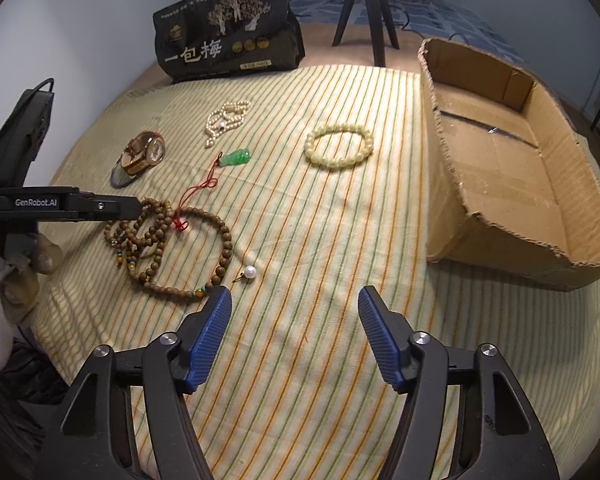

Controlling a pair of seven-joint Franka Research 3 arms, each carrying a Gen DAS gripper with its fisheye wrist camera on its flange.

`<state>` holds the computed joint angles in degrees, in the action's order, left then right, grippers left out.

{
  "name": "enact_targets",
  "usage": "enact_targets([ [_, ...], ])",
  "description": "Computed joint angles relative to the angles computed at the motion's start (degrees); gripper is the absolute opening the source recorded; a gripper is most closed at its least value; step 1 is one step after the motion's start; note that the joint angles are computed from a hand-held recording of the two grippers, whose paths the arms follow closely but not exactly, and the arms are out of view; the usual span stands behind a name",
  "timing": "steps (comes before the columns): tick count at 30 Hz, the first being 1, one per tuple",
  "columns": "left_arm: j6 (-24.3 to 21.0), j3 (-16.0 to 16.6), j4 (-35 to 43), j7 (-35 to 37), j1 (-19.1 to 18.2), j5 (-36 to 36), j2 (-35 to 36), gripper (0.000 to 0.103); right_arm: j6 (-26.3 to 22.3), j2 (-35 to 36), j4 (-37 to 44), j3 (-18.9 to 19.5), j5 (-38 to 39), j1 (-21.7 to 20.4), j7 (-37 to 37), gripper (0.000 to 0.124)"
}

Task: Organize jewelry
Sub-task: 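Lower the left tool onto the brown wooden bead strings and close it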

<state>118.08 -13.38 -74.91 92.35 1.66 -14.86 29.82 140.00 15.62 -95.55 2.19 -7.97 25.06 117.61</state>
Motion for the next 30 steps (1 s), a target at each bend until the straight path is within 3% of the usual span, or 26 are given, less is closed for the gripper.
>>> enact_targets([
  [5, 0.5, -0.1, -0.4, 0.4, -0.9, 1.3, -0.2, 0.088, 0.1, 1.1, 0.7, 0.1, 1.5, -0.5, -1.2, 0.060],
  [15, 5.6, 1.3, -5.3, 1.3, -5.6, 10.8, -2.9, 0.087, 0.3, 2.3, 1.8, 0.2, 3.3, -0.3, -3.8, 0.054],
  [19, 6.4, 1.9, -5.2, -0.3, -7.0, 14.2, -2.6, 0.072, -0.1, 2.8, 2.3, 0.3, 3.1, 0.0, -5.3, 0.050],
  [25, 8.9, 2.2, -7.3, -1.0, -8.0, 18.2, -3.5, 0.059, -1.6, 5.3, 5.5, -0.3, 1.3, 0.9, -7.5, 0.040],
  [30, 9.7, 2.1, -7.7, -1.0, -8.2, 19.4, -3.7, 0.056, -1.5, 6.7, 7.4, 0.7, 4.8, -0.1, -10.6, 0.030],
])
